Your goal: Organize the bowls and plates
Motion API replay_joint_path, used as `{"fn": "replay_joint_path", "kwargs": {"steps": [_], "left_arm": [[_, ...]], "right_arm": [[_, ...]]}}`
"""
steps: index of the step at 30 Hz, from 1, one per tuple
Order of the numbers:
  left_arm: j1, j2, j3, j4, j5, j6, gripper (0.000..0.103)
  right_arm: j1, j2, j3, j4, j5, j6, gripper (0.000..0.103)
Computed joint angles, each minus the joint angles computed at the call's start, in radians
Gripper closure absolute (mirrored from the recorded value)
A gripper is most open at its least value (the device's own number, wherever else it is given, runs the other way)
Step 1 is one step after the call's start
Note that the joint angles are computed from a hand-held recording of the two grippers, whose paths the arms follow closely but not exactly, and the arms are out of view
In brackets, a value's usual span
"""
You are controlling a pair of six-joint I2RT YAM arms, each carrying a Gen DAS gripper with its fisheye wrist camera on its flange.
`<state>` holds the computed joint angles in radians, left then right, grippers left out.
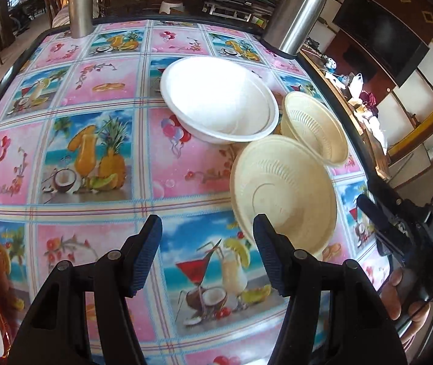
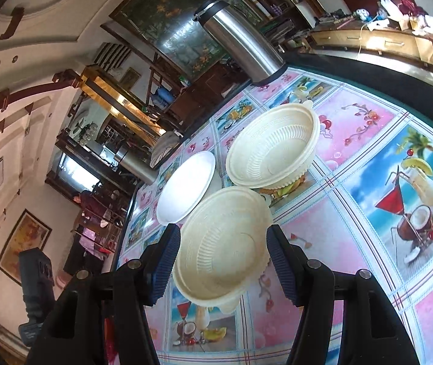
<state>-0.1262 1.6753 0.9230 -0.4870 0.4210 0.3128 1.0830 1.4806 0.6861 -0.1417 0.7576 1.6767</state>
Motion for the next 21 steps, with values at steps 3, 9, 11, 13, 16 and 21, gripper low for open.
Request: {"fn": "replay_joint_path", "kwargs": {"steps": [3, 9, 11, 13, 16, 21], "left_arm": [[-0.028, 0.078, 0.076, -0.022, 0.030, -0.045, 0.042], [-0.056, 0.205, 0.183, -0.072, 0.079, -0.081, 0.042], [-0.051, 0.220, 0.196, -0.080, 0.098, -0.079, 0.042], [-0.043, 0.222, 0.196, -0.076, 0.114, -0.086, 0.042], [-0.047, 0.214, 0.182, -0.072, 0.125, -0.072, 0.042], [-0.052, 0.244, 0.179, -0.102, 0.165, -0.028, 0.042]], "right_arm": [[-0.151, -0.030, -0.015, 0.015, -0.212, -0.096, 0.040], [-0.337, 0.023, -0.037, 0.125, -0.478, -0.205, 0.041], [-0.367, 0.034, -0.059, 0.185, -0.511, -0.236, 0.042], [-0.379, 0.040, -0.090, 0.250, -0.529, -0.258, 0.043], [-0.405, 0.054, -0.122, 0.305, -0.566, -0.283, 0.043], [-0.409, 0.068, -0.139, 0.330, -0.604, -0.305, 0.043]]}}
